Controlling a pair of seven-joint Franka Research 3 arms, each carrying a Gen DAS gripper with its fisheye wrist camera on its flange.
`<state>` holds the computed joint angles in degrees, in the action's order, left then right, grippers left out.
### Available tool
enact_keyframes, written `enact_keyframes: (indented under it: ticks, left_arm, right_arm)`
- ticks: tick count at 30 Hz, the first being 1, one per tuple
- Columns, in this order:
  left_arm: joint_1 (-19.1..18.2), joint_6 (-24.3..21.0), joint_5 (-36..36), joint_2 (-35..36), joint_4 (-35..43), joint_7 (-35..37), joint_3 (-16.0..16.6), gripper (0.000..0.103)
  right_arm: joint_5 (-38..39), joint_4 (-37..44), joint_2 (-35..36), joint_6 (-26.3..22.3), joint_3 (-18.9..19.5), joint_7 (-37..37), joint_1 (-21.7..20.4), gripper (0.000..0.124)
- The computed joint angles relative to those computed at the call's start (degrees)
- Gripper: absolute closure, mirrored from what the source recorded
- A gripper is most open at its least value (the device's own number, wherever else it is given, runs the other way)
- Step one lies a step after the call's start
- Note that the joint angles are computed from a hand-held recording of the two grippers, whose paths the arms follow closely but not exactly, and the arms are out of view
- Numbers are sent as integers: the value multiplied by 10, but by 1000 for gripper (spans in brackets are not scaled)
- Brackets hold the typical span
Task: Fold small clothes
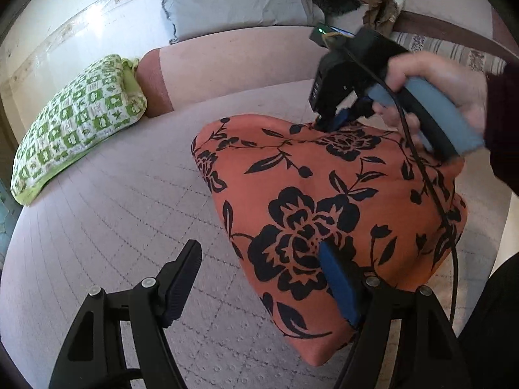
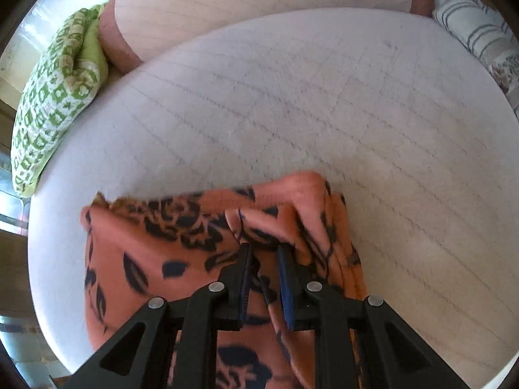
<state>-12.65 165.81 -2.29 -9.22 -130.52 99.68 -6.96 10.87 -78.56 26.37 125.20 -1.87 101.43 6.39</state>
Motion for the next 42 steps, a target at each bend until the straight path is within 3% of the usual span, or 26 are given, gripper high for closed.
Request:
enact_keyframes:
  ticks: [2,7,9,14,18,19,23,25,30,34,42]
  left_arm:
    - [-6,0,-16,-6,-3,10,6,28]
    - [-24,-10,-77,-25,-10,41,27,28]
    - [-11,-8,-66,-31,-8,17,20,28]
    - [19,-30,-11,-19,40,-48,4,28]
    - [62,-75,122,30,120,-157,-28,28]
    - [63,-86,134,44,139,-167,-29,27]
    - [54,-217,177,117,236,-196,-35,27]
    - [50,-233,169,125,232,-186,-36,26]
    - [42,-181,240,99,177,-229,-33,26]
    - [46,-167,231,68,155,-230,-31,27]
    - [53,-119,226,-21,96,-244,-25,27]
  right_arm:
    - [14,-1,-6,-3,2,12,-4,105]
    - [97,-136,-126,58,21,-77,-30,105]
    - [132,-192,-179,59,21,-114,-35,105]
    - [134,-292,-285,42,14,-161,-18,105]
    - [145,-349,-340,31,6,-165,-11,105]
    - [144,-359,-348,28,5,-162,-11,105]
    - [137,-384,-351,38,-1,-167,-14,105]
    - [137,-378,-332,37,-1,-155,-15,105]
    - [166,-420,-331,80,-1,-174,-13,104]
    - [172,-410,-339,55,-5,-175,-15,104]
    - [163,-443,-417,86,4,-185,-6,104]
